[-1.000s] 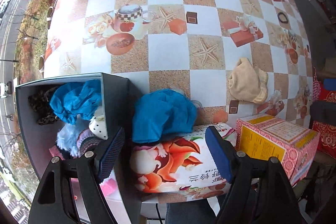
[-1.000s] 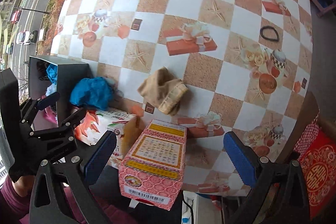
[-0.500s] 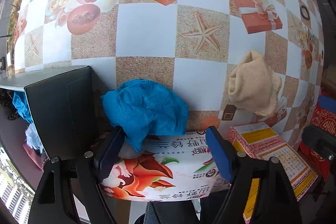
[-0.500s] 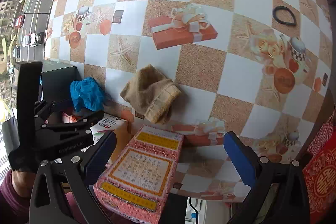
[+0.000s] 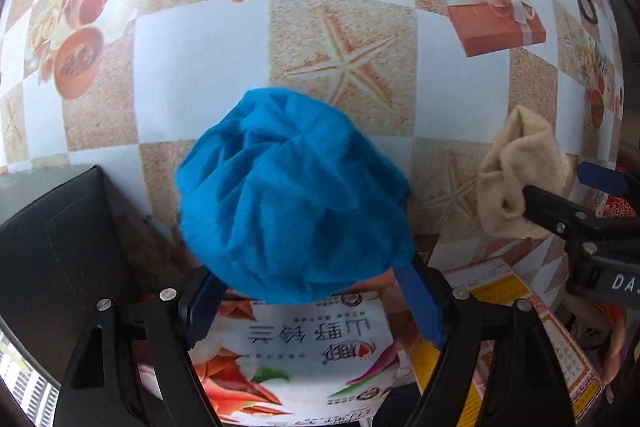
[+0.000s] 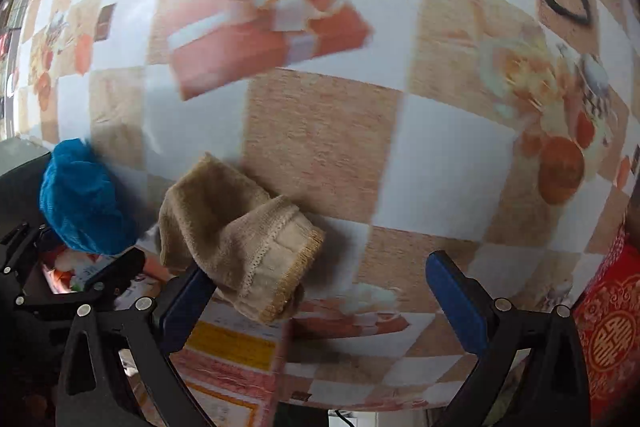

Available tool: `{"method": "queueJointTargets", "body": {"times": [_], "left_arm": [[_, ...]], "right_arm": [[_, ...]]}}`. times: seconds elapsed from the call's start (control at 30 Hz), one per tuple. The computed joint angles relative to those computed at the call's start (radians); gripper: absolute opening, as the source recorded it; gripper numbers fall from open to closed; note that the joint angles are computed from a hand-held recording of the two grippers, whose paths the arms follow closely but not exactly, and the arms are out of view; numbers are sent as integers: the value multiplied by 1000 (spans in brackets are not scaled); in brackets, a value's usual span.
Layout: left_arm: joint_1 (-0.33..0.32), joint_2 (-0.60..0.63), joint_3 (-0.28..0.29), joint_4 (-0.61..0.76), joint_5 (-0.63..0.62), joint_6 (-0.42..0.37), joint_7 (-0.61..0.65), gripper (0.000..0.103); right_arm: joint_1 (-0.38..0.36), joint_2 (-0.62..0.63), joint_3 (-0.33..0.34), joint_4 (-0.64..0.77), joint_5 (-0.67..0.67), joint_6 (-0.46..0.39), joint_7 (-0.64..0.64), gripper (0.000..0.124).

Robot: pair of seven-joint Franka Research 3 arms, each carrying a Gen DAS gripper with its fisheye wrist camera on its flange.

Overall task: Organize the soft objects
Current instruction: 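Grasp the blue cloth with the left tool while the right tool grasps the beige sock, then lift the blue cloth and beige sock and carry them over the white box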

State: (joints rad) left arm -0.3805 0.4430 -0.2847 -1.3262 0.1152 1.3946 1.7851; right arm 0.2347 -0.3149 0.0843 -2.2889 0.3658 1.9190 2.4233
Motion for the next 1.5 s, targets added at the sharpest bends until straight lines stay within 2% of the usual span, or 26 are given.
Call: {"method": "queueJointTargets", "body": {"times": [0.07, 0.17, 0.27, 0.33, 0.43, 0.5, 0.6, 0.73, 0.83, 1.13, 1.2, 1.27, 1.3, 1.33, 1.37, 1.4, 1.43, 1.47, 1.5], "left_arm": [[-5, -21, -6, -35, 14, 52, 17, 83], [1, -40, -10, -55, -8, 82, 28, 83], [-6, -30, -7, -41, -3, 83, 16, 83], [-21, 3, -6, -1, 5, 74, -9, 83], [-31, -13, -10, -27, 13, 98, -20, 84], [-45, 12, -11, 6, 24, 92, -27, 88], [-64, 13, -12, -18, 49, 97, -33, 102], [-70, 5, -15, -37, 55, 122, -40, 103], [-68, -23, -18, -95, 47, 159, -60, 103], [-41, -43, -13, -132, 33, 193, -82, 103], [-36, -62, -16, -160, 30, 221, -77, 103], [-27, -89, -24, -190, 22, 255, -43, 95], [-25, -104, -28, -202, 20, 274, -21, 91], [-24, -119, -33, -215, 15, 293, 4, 80], [-25, -130, -38, -223, 13, 307, 29, 65], [-26, -138, -41, -229, 10, 318, 54, 55], [-28, -136, -44, -220, 3, 311, 75, 34], [-28, -126, -45, -198, -16, 287, 85, 30], [-27, -121, -45, -181, -35, 272, 89, 30]], "right_arm": [[-19, -91, -3, -92, 1, -8, 66, 103], [-49, -258, 1, -232, 30, 24, 161, 103], [-63, -382, 30, -309, 36, 100, 221, 103], [-62, -415, 48, -328, 33, 161, 237, 103], [-46, -364, 49, -296, 17, 197, 210, 103], [-31, -299, 44, -261, 7, 197, 177, 103], [-11, -220, 39, -225, -1, 179, 143, 103], [-7, -178, 52, -188, -56, 121, 156, 103], [11, -98, 60, -123, -81, 78, 149, 103], [18, -141, 56, -170, -112, 102, 164, 103], [25, -145, 66, -168, -113, 93, 175, 102], [24, -173, 75, -172, -127, 80, 199, 92], [21, -193, 79, -179, -137, 75, 211, 83], [19, -215, 81, -186, -147, 70, 215, 72], [18, -228, 85, -190, -155, 67, 221, 66], [17, -242, 89, -196, -159, 67, 226, 59], [17, -259, 91, -207, -159, 71, 232, 52], [17, -282, 91, -223, -149, 86, 242, 50], [16, -309, 97, -233, -139, 94, 266, 45]]}}
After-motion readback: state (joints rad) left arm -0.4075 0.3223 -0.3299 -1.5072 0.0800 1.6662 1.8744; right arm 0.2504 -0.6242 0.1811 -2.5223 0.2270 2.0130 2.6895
